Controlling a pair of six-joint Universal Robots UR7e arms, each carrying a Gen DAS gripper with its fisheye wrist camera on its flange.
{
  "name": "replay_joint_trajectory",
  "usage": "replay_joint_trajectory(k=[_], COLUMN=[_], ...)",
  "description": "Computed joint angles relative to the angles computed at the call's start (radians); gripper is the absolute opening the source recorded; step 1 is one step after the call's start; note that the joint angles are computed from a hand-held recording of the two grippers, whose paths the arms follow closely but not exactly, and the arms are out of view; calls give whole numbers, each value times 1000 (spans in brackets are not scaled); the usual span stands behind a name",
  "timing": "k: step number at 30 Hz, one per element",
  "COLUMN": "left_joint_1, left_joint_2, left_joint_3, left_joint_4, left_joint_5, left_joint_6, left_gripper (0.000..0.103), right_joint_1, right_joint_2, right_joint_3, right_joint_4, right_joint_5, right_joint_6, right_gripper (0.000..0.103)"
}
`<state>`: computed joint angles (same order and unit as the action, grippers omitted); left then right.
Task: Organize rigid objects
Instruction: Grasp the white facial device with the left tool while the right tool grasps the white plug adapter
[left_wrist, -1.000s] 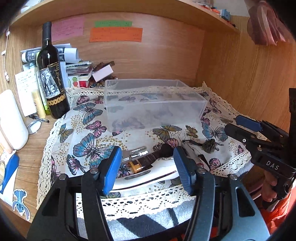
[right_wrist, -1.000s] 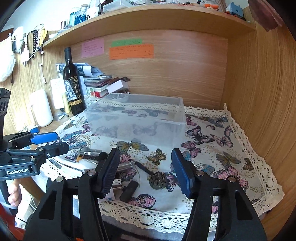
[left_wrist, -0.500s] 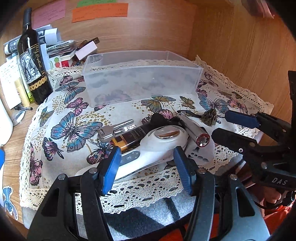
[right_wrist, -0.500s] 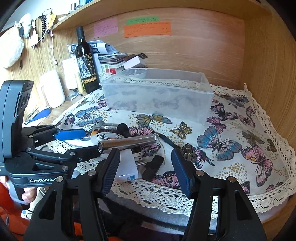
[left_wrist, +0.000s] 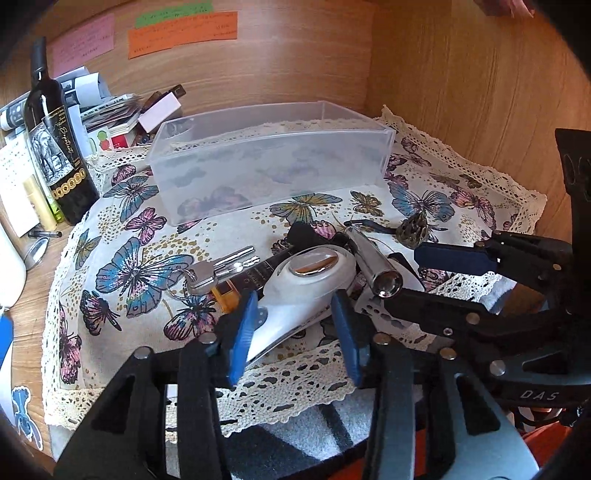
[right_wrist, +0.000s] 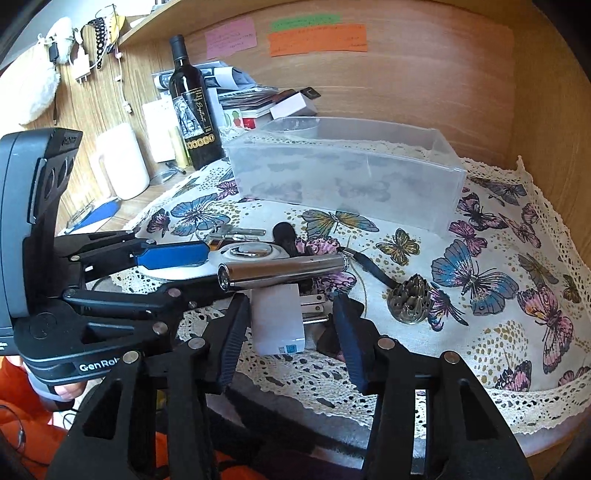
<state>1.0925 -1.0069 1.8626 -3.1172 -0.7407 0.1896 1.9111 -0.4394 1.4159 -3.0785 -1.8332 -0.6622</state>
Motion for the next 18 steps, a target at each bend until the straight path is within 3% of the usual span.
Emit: replay_joint_trajectory(k=[5,12,18], left_joint_1=[8,13,11], left_joint_2=[-40,-43,-12], left_joint_3=[14,-5,-47], left_joint_4=[47,106,147], left_joint_5=[-6,-56,-71], left_joint_6=[-70,-66,-9], left_gripper=[16,16,37], right_joint_1=[3,-2,-7], right_joint_2=[7,18,14], right_joint_3=[-5,-23,-21], right_joint_4=[19,37,32], right_joint_5=[-7,-19,-2], right_joint_6=[-11,0,3], right_gripper=[44,40,35])
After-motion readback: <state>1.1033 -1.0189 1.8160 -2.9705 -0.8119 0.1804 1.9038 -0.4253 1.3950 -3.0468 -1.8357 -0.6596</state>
